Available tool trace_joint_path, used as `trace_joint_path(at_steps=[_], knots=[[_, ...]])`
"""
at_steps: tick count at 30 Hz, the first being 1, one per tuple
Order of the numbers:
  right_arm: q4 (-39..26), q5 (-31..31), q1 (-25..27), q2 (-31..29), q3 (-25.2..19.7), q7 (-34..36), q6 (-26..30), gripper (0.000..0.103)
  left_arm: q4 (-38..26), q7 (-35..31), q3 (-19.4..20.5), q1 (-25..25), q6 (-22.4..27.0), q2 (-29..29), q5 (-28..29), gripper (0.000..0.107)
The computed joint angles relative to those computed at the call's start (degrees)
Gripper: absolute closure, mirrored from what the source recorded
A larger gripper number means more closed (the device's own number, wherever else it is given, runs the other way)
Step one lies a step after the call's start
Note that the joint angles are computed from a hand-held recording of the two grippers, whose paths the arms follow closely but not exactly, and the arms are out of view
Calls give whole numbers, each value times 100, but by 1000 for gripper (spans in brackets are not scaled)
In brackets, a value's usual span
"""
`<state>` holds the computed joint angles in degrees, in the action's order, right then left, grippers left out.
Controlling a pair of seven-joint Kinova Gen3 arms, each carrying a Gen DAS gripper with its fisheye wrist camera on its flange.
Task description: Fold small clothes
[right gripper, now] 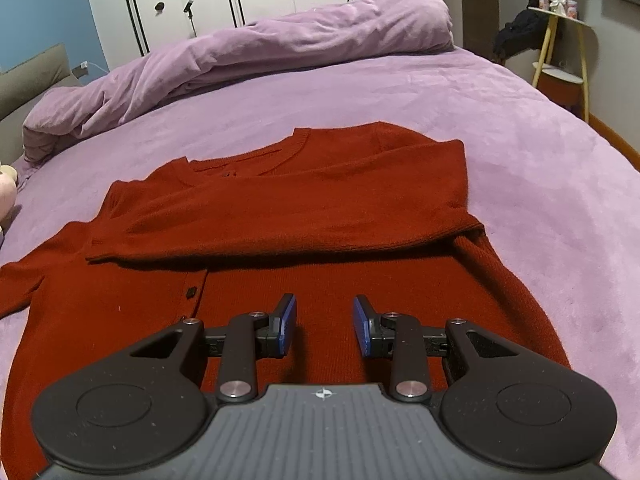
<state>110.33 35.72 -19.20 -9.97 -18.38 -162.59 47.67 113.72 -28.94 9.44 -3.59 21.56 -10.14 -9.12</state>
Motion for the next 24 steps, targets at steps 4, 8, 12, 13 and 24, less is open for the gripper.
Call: trace_joint_path(at_steps=[4,8,12,13,24], knots=[[64,29,51,-69,-11,-119,-119,73,-834,-932,400,821,-124,227,-445,99],[112,-262,638,-215,-396,110,-364,73,-1467,-1864,1046,1449,-580,692,-562,97],[163,-847,1697,-439,-1005,651,-724,73,-2084,-2749,2060,1460,-143,1377,-431,67],[178,-986,1870,-481,-1069,774,-801,73,-2195,-2841,2172,1517,82,1512,-529,53],[124,-3461,162,132,1477,2961,-2215,55,-1952,-948,-50,3806,1895,1368,-1443,47]])
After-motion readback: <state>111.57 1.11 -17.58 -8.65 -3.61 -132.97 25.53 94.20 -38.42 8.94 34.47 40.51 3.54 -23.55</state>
